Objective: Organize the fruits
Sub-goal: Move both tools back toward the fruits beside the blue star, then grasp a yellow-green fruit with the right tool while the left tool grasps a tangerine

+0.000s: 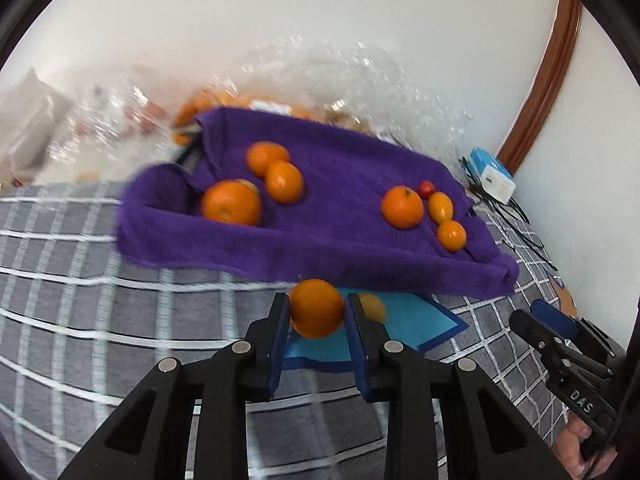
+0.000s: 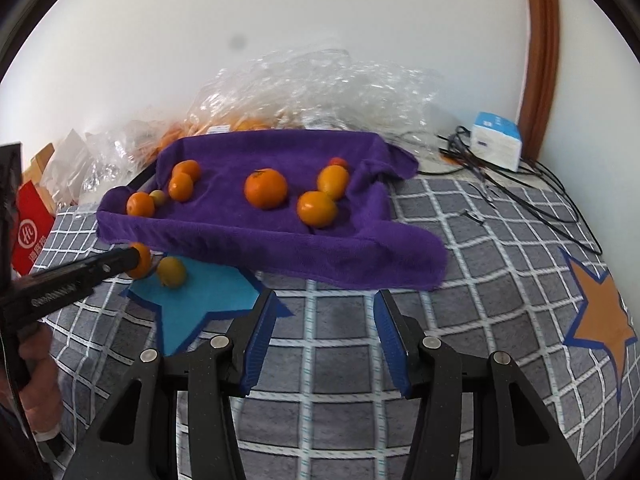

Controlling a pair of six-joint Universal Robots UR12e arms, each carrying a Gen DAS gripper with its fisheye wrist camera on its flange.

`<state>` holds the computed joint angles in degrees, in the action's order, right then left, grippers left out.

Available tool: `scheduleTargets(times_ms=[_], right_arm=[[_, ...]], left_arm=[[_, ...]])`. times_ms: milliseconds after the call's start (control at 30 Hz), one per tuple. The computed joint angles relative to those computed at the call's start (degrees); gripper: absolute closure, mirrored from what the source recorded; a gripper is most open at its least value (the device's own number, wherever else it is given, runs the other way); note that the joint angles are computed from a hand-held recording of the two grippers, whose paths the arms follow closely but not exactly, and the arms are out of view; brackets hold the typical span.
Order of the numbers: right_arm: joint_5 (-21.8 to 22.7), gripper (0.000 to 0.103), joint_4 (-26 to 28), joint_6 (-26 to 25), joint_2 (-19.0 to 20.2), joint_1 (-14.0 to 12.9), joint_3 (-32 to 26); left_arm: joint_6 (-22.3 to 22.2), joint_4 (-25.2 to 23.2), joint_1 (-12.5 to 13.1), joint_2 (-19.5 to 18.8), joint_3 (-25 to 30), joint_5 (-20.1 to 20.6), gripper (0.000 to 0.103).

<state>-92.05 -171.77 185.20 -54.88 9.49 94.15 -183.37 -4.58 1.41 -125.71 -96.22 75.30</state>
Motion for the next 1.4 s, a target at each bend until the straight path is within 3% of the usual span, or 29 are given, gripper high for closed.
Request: scheduleTargets(times_ms=[133, 333, 533, 800, 900, 1000, 1133, 1400], right_arm=[[1.74, 0.052, 0.38, -1.15, 0.56, 0.98, -1.34], [3.63, 0.052, 1.97, -2.69, 2.14, 2.85, -4.31], [4.53, 0.052, 4.31, -4.84, 3.68, 4.16, -6.75], [6.42, 0.053, 8.91, -5.41, 5.79, 4.62, -10.07], [6.36, 0.062, 10.61, -5.75, 6.7, 4.75, -11.37], [6.86, 0.076, 10.17, -6.21, 6.72, 4.76, -11.25], [5.87, 0.076, 7.34, -5.93, 5.35, 4.56, -9.11], [4.44, 0.076, 4.17, -5.53, 1.22, 2.29, -2.97]], left_arm=[[2.56, 2.28, 0.37, 1.43, -1.97, 6.59, 0.076], [2.06, 3.02, 2.12, 1.88, -3.68, 9.69, 0.076], [-1.1, 4.5, 3.7, 1.41, -4.47, 7.34, 0.075], [-1.41, 3.55, 4.0, 1.21, -4.46, 6.95, 0.073], [-1.81, 3.62, 4.04, 1.21, -4.49, 6.78, 0.073], [-1.78, 3.56, 4.08, 1.29, -4.55, 6.66, 0.073], [-1.9, 4.29, 4.07, 1.35, -4.81, 6.95, 0.074], [-3.76, 7.33, 4.96, 1.6, -5.67, 2.98, 0.074]])
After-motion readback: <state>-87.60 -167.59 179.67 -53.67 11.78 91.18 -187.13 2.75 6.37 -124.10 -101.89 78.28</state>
